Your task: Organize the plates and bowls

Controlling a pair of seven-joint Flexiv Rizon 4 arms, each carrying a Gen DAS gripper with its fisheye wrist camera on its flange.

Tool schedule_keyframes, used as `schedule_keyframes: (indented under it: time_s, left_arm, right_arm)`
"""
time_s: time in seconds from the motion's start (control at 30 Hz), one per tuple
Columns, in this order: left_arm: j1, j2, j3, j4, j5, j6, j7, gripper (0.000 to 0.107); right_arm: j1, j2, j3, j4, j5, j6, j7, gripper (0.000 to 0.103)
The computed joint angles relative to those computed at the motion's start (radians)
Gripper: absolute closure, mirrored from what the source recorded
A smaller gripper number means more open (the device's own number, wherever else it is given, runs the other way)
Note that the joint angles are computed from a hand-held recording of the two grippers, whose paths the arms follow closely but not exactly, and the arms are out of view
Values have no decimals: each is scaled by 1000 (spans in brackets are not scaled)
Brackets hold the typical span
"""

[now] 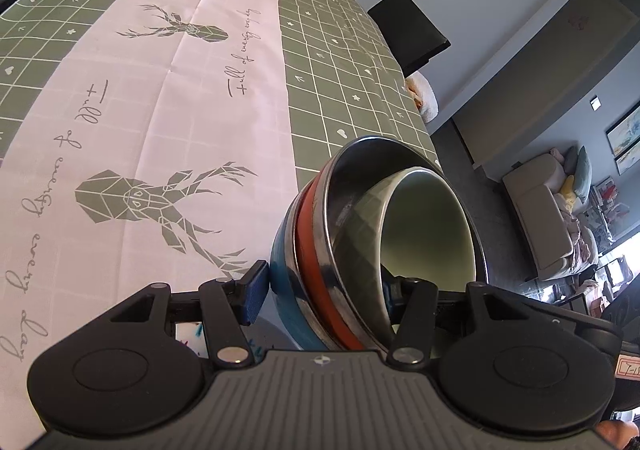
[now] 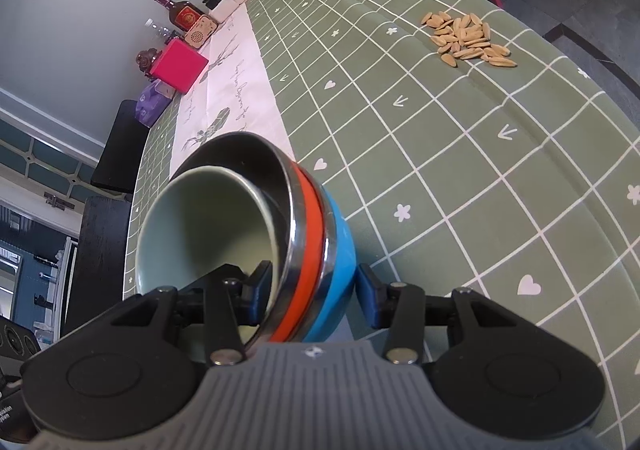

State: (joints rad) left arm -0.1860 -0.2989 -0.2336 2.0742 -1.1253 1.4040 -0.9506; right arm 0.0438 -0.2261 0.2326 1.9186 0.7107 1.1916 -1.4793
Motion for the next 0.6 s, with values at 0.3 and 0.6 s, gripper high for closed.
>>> schedule_keyframes:
  time_s: [0.3,0.6]
  left_arm:
    - [-10,92,61,70,88,-34,-115,47]
    - [-11,183,130,149,192,-77,-231,47]
  right_arm:
    - [32,68,-10,18,-24,-77,22,59]
    - [89,114,-21,37,-38,-136,39,59]
